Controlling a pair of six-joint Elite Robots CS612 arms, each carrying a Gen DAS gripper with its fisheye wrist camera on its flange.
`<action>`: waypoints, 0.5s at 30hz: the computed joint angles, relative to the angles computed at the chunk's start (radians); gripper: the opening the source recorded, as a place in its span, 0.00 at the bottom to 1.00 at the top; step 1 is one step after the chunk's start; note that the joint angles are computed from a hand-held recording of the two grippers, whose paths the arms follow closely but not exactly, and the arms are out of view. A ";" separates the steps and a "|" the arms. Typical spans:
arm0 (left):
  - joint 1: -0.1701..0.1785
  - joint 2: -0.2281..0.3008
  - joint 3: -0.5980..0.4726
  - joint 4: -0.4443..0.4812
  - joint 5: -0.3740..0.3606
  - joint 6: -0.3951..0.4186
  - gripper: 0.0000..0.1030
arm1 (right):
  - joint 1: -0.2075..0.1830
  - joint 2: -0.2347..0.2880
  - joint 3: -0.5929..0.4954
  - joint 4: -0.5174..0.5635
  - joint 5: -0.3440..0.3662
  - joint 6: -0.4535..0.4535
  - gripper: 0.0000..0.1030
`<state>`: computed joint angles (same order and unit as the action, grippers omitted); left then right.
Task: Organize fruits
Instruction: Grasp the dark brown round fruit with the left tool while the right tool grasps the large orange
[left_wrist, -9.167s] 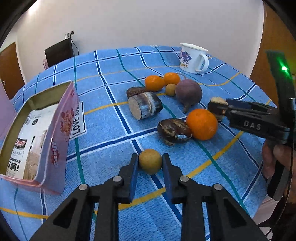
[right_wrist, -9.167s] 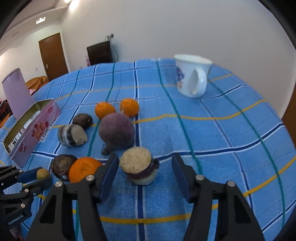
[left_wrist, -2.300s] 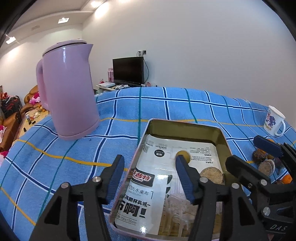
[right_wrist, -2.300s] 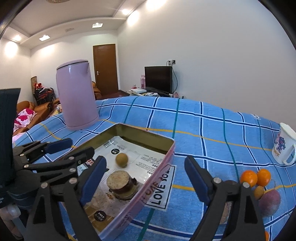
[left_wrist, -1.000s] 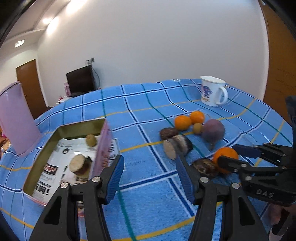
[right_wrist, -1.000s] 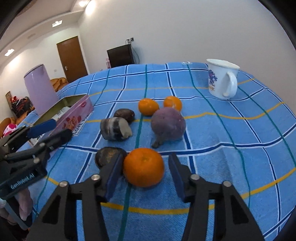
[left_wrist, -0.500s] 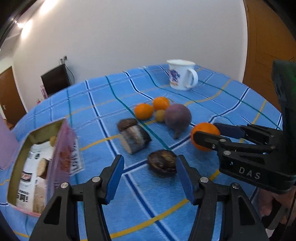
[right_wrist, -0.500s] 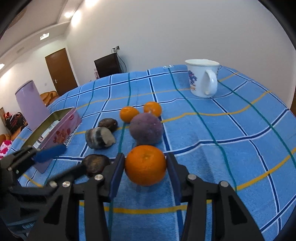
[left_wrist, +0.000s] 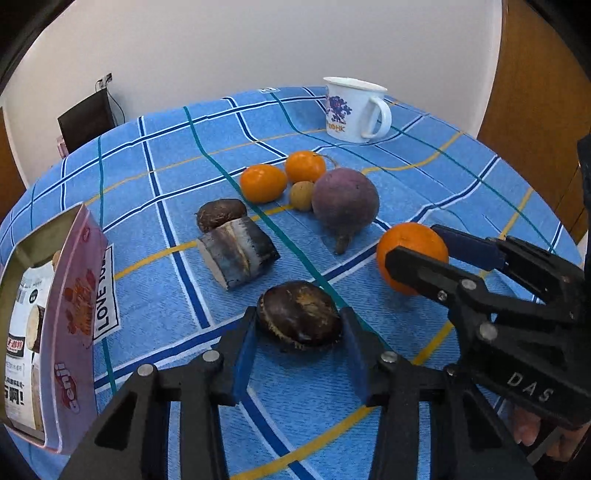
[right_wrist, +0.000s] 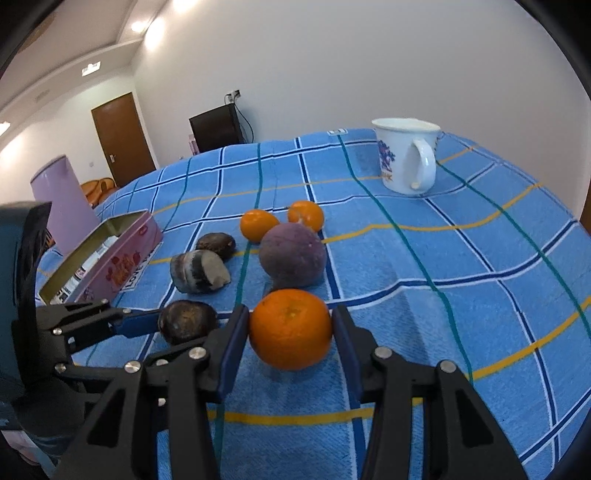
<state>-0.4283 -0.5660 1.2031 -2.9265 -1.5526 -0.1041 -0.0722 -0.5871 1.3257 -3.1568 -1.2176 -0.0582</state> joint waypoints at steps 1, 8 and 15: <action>0.000 0.000 0.001 -0.009 0.003 -0.006 0.44 | 0.001 -0.001 0.003 -0.009 -0.004 -0.002 0.48; 0.005 -0.012 0.034 -0.085 0.015 -0.037 0.44 | 0.003 -0.002 0.020 -0.066 -0.016 -0.010 0.48; 0.005 -0.020 0.064 -0.175 0.041 -0.061 0.44 | 0.006 -0.001 0.035 -0.136 -0.024 -0.025 0.48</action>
<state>-0.4231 -0.5857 1.2667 -3.1018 -1.5115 -0.1654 -0.0660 -0.5885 1.3603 -3.2928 -1.2421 -0.0830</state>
